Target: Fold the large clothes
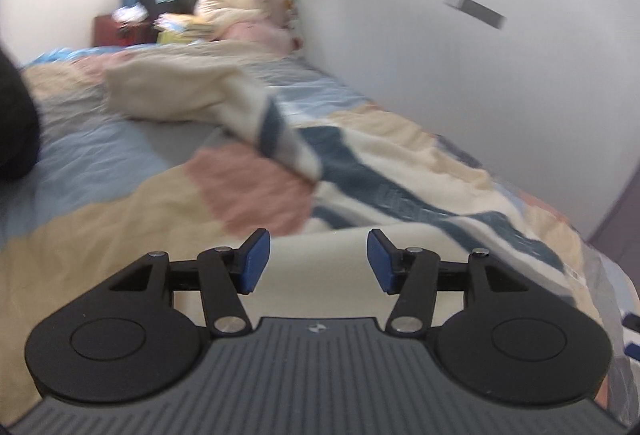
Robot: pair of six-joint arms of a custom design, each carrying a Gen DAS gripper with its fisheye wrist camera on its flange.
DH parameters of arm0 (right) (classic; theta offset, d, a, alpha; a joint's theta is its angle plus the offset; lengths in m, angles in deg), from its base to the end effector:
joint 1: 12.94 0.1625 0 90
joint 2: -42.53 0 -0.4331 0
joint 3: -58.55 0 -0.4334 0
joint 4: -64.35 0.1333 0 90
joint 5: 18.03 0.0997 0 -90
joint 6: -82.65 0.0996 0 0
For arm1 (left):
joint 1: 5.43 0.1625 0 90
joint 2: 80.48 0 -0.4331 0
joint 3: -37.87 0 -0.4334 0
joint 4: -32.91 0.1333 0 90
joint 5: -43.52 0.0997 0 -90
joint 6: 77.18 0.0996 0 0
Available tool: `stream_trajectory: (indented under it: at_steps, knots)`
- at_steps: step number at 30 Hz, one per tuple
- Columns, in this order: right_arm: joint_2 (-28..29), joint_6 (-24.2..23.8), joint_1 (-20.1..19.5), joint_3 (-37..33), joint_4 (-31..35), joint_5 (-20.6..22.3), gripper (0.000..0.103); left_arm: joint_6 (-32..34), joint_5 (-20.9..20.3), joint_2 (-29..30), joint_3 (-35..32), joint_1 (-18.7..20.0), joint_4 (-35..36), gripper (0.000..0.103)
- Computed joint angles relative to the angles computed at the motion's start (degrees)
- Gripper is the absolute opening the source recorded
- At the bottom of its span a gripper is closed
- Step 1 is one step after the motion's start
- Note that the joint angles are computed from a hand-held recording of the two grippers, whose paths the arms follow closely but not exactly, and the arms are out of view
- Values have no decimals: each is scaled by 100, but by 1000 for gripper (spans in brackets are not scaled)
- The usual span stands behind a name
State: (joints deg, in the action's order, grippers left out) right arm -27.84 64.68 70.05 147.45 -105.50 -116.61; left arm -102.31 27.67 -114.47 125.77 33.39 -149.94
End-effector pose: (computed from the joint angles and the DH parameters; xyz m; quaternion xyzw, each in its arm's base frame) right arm 0.0333 -0.7000 0.4729 0.0439 -0.8575 0.4826 0.1728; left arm -0.4088 -0.6230 0.0959 -0.0262 0.7782 -0.5603 0.2827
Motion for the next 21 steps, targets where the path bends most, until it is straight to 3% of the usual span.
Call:
stream_trajectory:
  at_steps: [2, 5, 12, 17, 21]
  knots:
    - [-20, 111, -45, -15, -24, 72, 62, 300, -499, 163, -304, 12, 100, 60]
    - [-43, 340, -123, -35, -44, 151, 62, 249, -1499, 444, -836, 140, 480, 60]
    - [14, 534, -233, 10, -618, -16, 63, 532, -3429, 1720, -2838, 493, 1781, 60]
    - [139, 743, -322, -183, -1067, -329, 64, 845, -3958, 2749, -4523, 611, 2895, 59]
    - [254, 889, -421, -345, -1131, -534, 64, 1474, -3724, 3528, -5826, 607, 3730, 59]
